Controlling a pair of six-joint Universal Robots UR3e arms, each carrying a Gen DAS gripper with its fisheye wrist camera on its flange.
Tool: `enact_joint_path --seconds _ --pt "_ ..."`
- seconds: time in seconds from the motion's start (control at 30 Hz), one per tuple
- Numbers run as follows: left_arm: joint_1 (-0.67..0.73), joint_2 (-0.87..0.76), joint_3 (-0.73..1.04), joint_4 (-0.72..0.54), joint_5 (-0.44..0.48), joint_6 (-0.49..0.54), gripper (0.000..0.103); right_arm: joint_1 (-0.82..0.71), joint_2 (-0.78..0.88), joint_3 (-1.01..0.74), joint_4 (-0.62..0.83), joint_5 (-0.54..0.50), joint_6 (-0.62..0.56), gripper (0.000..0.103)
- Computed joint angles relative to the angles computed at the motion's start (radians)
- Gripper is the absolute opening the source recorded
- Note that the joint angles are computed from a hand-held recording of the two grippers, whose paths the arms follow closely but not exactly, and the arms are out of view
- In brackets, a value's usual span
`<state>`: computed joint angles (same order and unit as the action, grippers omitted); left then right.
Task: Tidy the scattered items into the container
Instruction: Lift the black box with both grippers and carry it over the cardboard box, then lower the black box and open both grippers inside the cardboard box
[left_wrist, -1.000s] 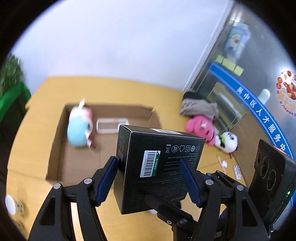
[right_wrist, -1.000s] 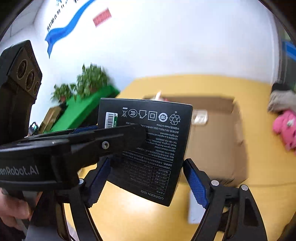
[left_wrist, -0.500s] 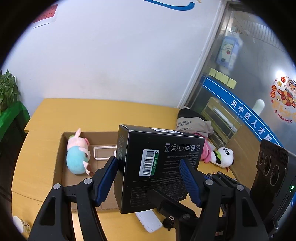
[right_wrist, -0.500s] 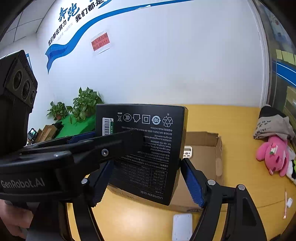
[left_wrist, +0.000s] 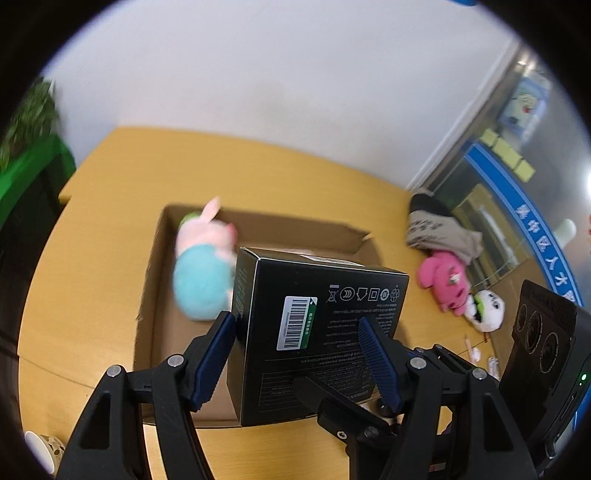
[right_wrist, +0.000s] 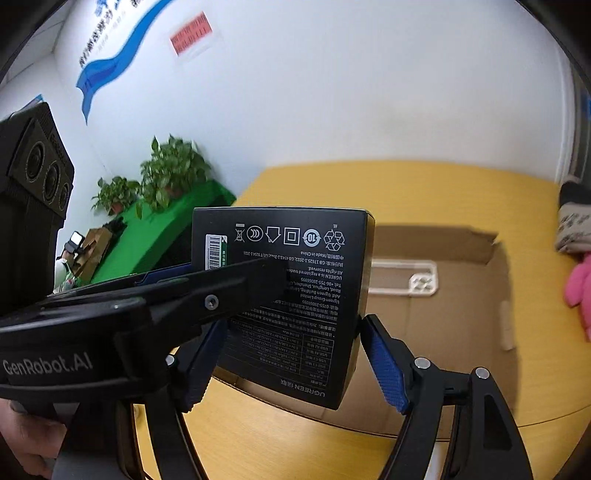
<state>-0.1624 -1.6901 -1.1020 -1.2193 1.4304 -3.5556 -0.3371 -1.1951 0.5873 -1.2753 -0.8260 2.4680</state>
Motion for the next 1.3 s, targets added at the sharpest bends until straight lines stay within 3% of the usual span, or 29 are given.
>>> enact_joint_path --seconds 0.23,0.4,0.73,0.97,1.2,1.27,1.3 --pt "0.124 0.031 -0.241 0.036 -0.086 0.066 0.068 0.135 0.075 0.207 -0.208 -0.080 0.133 0.079" --pt "0.148 0.002 -0.323 0.041 -0.100 0.095 0.068 0.168 0.123 0.296 -0.262 -0.129 0.183 0.079" --pt "0.184 -0.039 -0.358 0.004 -0.091 0.098 0.068 0.215 0.285 0.163 -0.173 -0.180 0.219 0.079" --pt "0.189 -0.068 -0.355 -0.006 -0.081 0.104 0.068 0.226 0.311 0.169 -0.177 -0.187 0.250 0.079" --pt "0.159 -0.099 -0.243 -0.103 -0.007 0.097 0.068 0.215 0.335 0.101 -0.095 -0.171 0.226 0.080" --pt "0.152 -0.076 -0.208 -0.130 0.007 0.100 0.068 0.198 0.310 0.082 -0.056 -0.153 0.190 0.092" --pt "0.139 -0.070 -0.168 -0.161 0.027 0.102 0.068 0.184 0.276 0.093 -0.050 -0.153 0.164 0.093"
